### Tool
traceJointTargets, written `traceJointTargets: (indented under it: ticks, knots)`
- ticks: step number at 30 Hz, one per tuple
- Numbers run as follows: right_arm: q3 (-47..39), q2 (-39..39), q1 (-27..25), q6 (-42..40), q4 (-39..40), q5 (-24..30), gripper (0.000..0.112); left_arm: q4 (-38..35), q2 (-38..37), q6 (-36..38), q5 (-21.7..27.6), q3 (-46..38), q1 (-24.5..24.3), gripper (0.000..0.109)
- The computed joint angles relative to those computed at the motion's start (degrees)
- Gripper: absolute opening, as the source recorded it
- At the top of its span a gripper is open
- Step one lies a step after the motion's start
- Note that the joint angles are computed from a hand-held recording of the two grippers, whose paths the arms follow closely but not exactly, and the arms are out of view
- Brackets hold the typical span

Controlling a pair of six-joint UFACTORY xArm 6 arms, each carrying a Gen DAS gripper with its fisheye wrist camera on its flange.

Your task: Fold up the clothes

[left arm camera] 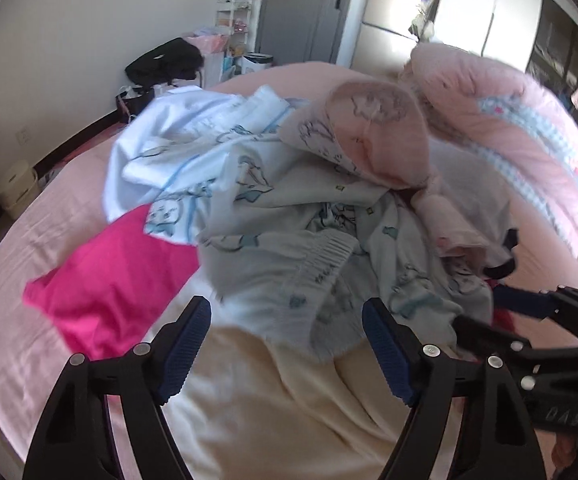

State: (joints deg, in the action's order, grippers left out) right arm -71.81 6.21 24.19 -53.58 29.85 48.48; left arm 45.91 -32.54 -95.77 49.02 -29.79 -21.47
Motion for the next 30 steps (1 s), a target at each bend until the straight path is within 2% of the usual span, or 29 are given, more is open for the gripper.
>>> traceJointTargets:
  ticks: [1, 2, 3, 4, 5, 7, 11, 14, 17, 20, 21, 27, 29, 30]
  knots:
    - [-0.4, 0.5, 0.0, -0.5, 0.9, 0.7, 0.047, -0.2, 1.4, 1.0, -0.8, -0.3, 0.9, 0.064]
    - [-0.7, 0.9, -0.1, -1.0, 2.0, 1.4, 0.041, -0.7, 2.3, 2.0, -2.6, -0.1, 2.0, 0.043]
    - [-0.3, 0.6, -0.2, -2.2, 3.9, 1.4, 0.03, -1.4, 2.7, 2.6, -4.4, 0.2, 2.7, 0.037]
    - [0.9, -0.3, 0.1, -3.7, 5.3, 0.0, 0.017, -1.0, 2.8, 2.3, -3.7, -0.2, 2.2, 0.021]
    - [2.4, -1.5, 0.5, -5.4, 6.0, -1.9, 0.01, -0.1, 3.1, 1.5, -1.2, -1.2, 0.7, 0.015]
    - [5.3, -4.2, 1.3, -7.6, 6.0, -5.5, 0.005, 0.9, 3.2, 1.6, 4.8, -3.6, -2.9, 0.013]
    - [7.5, -8.2, 0.1, -7.9, 7.5, -7.8, 0.003, 2.4, -0.7, 2.2, 10.7, -4.5, -8.8, 0.009]
    - [7.8, -10.7, -2.2, -6.1, 7.7, -7.8, 0.003, 2.9, -3.3, 2.4, 15.2, -6.2, -14.3, 0.008]
    - [9.3, -14.6, -5.9, -7.7, 8.9, -6.2, 0.002, 3.4, -4.1, 1.2, 20.2, -9.3, -21.4, 0.005]
    - [8.8, -17.2, -11.1, -10.6, 10.7, -1.9, 0.002, 4.2, -3.0, -1.5, 25.3, -12.8, -28.8, 0.005]
    - [8.7, -18.4, -13.7, -11.7, 11.0, 1.3, 0.002, 4.5, -1.5, -2.0, 27.6, -14.7, -31.3, 0.005]
    - [8.2, -20.6, -22.4, -19.4, 10.4, 16.9, 0.005, 4.0, 1.8, -6.6, 31.8, -19.6, -36.9, 0.005]
    - [9.9, -22.5, -23.6, -21.5, 10.5, 19.3, 0.018, 3.9, 3.0, -8.7, 33.2, -21.1, -39.8, 0.004]
    - [10.7, -23.3, -24.1, -22.4, 10.6, 20.5, 0.033, 3.8, 3.5, -9.3, 33.9, -21.8, -41.1, 0.004]
